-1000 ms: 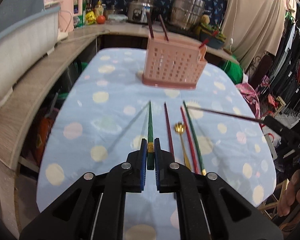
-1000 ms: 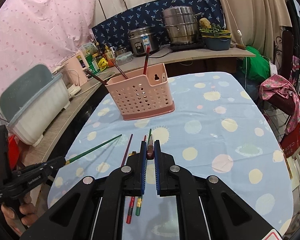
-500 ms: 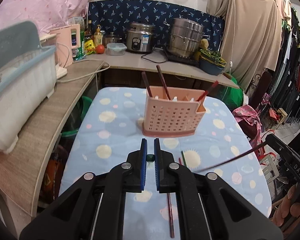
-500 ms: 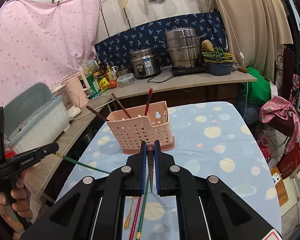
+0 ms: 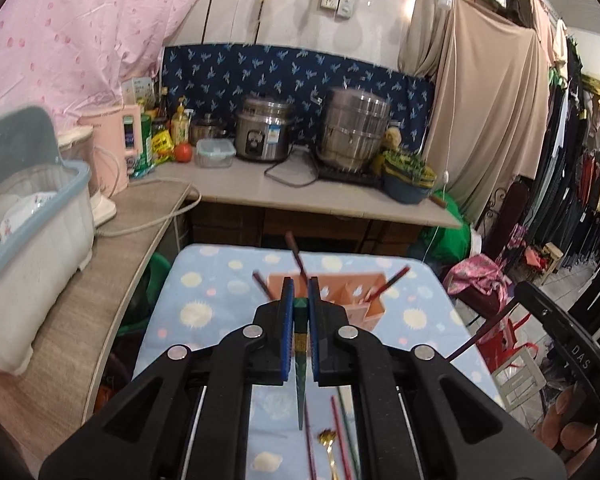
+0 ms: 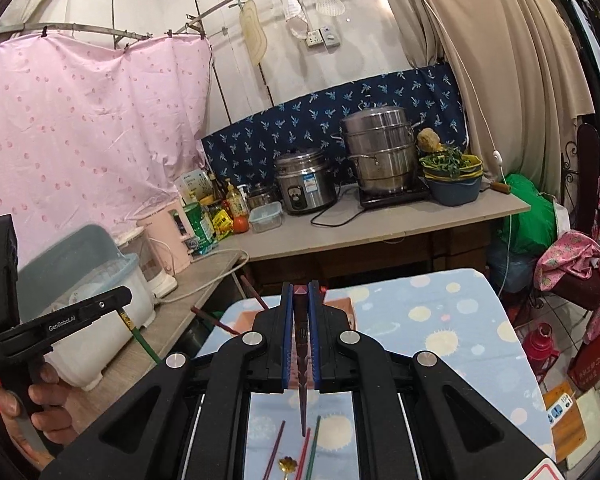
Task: Organize utensils
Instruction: 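Open both tools to drop the chopsticks into the pink basket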
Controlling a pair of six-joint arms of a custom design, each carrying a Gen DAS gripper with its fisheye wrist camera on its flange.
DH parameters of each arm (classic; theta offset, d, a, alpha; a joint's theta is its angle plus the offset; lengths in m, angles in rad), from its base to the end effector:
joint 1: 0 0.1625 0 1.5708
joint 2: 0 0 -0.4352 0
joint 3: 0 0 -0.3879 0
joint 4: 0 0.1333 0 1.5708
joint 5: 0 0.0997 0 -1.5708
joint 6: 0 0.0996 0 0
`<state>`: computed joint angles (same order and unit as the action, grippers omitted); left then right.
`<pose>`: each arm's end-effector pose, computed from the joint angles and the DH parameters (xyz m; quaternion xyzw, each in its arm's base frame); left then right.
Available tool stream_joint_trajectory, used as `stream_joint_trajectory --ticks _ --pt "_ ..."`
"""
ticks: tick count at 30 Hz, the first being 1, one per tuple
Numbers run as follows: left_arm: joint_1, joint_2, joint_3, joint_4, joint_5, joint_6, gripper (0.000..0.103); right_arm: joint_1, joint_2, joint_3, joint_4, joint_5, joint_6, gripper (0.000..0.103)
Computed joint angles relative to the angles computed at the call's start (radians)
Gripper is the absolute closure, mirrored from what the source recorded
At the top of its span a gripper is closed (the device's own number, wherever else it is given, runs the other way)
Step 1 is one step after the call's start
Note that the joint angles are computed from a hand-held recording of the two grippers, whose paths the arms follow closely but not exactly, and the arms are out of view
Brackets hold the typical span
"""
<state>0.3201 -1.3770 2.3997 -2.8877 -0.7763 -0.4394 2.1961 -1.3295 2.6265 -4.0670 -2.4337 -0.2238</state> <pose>-0.3169 -0.3203 0.2206 0.3079 0.8605 -0.3760 0.1529 0.2255 -0.2139 0.2810 0.0939 -0.7805 0.5711 0.2361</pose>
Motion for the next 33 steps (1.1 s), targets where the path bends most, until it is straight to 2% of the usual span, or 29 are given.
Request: stream_joint_trajectory --ticks 6,12,17,26,33 --pt "0.010 0.074 -0.093 -0.155 0.042 0.131 0.097 -0.022 0.005 -0.109 -0.014 0.064 -0.103 0.096" --pt "0.058 0.168 -0.197 -0.289 0.046 0.260 0.097 -0.070 0.031 -0.215 -0.008 0.123 -0.159 0.096" --pt "0.104 0.242 -0.247 -0.381 0.037 0.329 0.097 -0.126 0.056 -0.263 0.003 0.163 -0.172 0.096" --pt "0.170 0.325 -0.269 -0.380 0.014 0.329 0.096 -0.231 0.104 -0.261 0.048 0.191 -0.138 0.096" --pt "0.211 0.358 -0.272 -0.342 -0.006 0.297 0.096 -0.280 0.130 -0.245 0.063 0.199 -0.116 0.096"
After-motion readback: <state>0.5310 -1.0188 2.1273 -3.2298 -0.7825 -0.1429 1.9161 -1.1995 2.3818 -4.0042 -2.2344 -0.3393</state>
